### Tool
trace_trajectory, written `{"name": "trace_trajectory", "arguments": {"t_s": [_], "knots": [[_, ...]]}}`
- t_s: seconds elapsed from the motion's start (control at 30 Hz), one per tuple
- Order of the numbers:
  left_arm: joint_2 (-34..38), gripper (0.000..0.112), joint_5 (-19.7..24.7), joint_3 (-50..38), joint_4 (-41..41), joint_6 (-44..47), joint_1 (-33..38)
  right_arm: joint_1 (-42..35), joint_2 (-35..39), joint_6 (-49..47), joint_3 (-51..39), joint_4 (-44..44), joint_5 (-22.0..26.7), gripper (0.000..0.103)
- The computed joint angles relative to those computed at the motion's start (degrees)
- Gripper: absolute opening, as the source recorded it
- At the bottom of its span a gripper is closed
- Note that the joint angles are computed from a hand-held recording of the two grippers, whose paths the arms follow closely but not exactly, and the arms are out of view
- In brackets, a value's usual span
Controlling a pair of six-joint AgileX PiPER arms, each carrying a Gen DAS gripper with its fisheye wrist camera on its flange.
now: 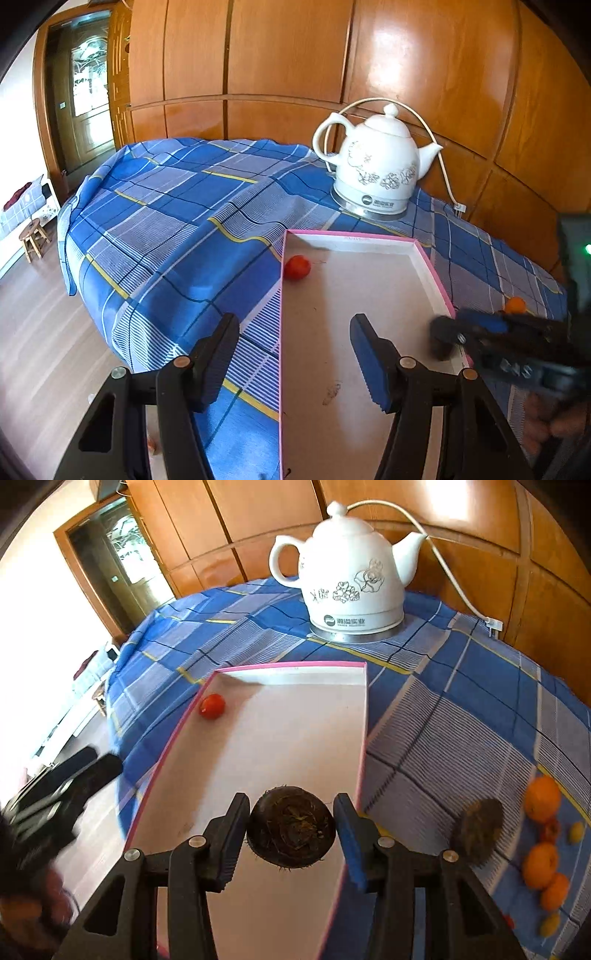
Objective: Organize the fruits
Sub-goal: 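Carry the dark brown fruit with the right tool into the tray and release, then move the left tool to the second red tomato while the right tool withdraws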
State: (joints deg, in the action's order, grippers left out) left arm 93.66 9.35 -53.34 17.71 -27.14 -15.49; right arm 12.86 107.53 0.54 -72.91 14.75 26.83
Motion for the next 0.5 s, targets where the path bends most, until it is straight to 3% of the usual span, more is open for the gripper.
{"name": "trace_trajectory", "arguments": {"t_s": [0.2,0.5], "knots": [[0.12,0.063,-0.46,0.68,1.64,-1.16,-1.73,-0.08,-1.49,1.75,2.01,-0.98,-1.95,0.048],[-0.99,0.063,-0.95,2.09,5.77,-4.43,-5.34,-1.57,-11.84,7.93,14.35,-6.65,-6.75,0.048]]}}
